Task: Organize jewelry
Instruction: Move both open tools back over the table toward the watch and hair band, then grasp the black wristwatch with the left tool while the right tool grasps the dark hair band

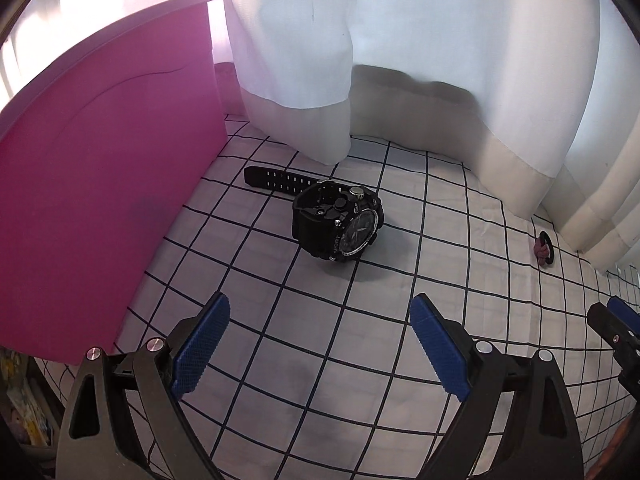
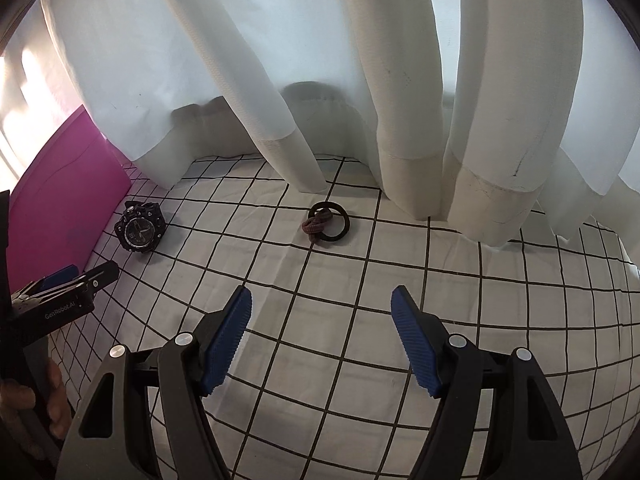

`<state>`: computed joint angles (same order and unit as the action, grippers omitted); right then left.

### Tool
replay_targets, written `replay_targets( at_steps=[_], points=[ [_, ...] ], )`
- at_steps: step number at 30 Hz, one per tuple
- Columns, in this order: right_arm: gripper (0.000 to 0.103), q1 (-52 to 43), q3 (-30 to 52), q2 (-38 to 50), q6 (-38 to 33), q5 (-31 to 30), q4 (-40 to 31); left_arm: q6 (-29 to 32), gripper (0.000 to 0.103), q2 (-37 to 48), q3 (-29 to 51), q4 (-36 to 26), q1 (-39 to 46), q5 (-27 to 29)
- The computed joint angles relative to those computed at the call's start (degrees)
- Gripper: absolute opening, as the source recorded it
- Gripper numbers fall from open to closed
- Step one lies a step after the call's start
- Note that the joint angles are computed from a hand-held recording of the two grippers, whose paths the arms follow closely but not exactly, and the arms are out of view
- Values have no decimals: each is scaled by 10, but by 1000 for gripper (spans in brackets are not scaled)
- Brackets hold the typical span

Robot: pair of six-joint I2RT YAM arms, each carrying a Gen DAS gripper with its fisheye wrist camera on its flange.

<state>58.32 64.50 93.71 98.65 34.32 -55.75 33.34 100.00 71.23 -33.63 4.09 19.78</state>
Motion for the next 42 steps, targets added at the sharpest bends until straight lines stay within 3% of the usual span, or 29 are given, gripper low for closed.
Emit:
replay_targets(
  at_steps=[15,27,38,40,42],
  points=[
    [69,-127,-37,42,-128,-43,112,-6,90,62,-7,81,-54,-11],
    [69,-167,12,110,-180,-33,100,-41,90,135,67,77,-81,-43],
    [68,-153,25,137,-160,0,100,-65,93,154,75,90,-84,-32],
    [62,-150,21,134,-161,1,108,-66,91,155,73,92,-81,-25],
    [48,-144,32,143,-161,4,105,-60,83,146,60,101,-79,-16]
  ],
)
